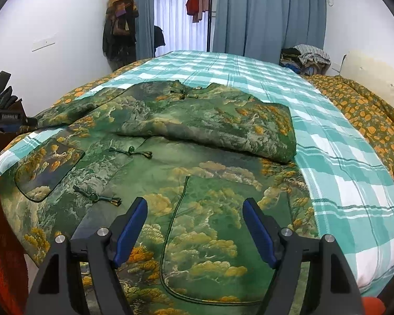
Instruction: Fold large clothes
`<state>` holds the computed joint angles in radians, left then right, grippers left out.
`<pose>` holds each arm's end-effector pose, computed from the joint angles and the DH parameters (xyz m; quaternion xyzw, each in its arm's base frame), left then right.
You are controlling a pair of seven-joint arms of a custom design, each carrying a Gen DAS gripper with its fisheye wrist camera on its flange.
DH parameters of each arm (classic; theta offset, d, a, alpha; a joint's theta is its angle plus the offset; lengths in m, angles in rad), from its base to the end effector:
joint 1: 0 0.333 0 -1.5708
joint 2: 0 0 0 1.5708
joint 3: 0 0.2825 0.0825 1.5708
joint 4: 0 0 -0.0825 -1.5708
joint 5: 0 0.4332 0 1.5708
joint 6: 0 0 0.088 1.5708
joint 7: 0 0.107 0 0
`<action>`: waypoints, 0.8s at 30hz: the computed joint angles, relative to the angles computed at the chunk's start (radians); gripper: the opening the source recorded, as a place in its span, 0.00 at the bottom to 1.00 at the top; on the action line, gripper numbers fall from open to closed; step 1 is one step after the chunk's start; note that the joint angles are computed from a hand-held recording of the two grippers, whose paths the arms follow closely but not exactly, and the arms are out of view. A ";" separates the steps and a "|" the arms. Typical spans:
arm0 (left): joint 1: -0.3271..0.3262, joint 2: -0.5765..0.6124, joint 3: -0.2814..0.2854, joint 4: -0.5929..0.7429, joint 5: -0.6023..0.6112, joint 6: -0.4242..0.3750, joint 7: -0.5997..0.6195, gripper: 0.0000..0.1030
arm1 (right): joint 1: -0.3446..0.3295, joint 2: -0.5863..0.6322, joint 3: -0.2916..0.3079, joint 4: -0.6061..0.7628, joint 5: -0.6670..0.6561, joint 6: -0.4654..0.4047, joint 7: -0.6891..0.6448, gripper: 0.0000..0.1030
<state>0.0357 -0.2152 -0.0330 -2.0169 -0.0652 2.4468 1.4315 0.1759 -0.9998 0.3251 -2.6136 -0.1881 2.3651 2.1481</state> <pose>0.5955 0.0003 0.5751 -0.7270 0.6087 -0.2547 0.1899 0.3394 0.1980 0.5826 -0.6366 0.6566 -0.3083 0.2618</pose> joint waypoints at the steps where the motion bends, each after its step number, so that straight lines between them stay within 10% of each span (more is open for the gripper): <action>1: 0.008 0.017 0.018 0.021 -0.036 -0.002 -0.012 0.92 | -0.004 -0.002 0.001 -0.001 -0.002 0.002 0.004 0.74; 6: 0.079 0.164 0.068 0.157 -0.203 -0.062 -0.092 0.92 | -0.021 0.001 0.012 0.001 -0.013 0.017 0.032 0.74; 16: 0.219 0.451 -0.007 0.382 -0.464 -0.064 -0.221 0.90 | 0.007 0.069 0.010 0.030 -0.020 0.022 0.002 0.74; 19: 0.239 0.474 -0.027 0.392 -0.474 -0.011 -0.283 0.73 | 0.010 0.085 0.010 0.036 -0.026 0.023 -0.005 0.74; 21: 0.242 0.487 -0.030 0.410 -0.438 -0.010 -0.310 0.33 | 0.014 0.094 0.004 0.037 -0.021 0.023 -0.004 0.74; 24: 0.243 0.492 -0.034 0.438 -0.361 -0.027 -0.310 0.11 | 0.017 0.109 -0.008 0.039 -0.008 0.025 -0.001 0.74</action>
<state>0.2790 0.2766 -0.0672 -1.5791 -0.4267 2.4201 1.1217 0.1927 -0.8906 0.3174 -2.5746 -0.1961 2.3898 2.1468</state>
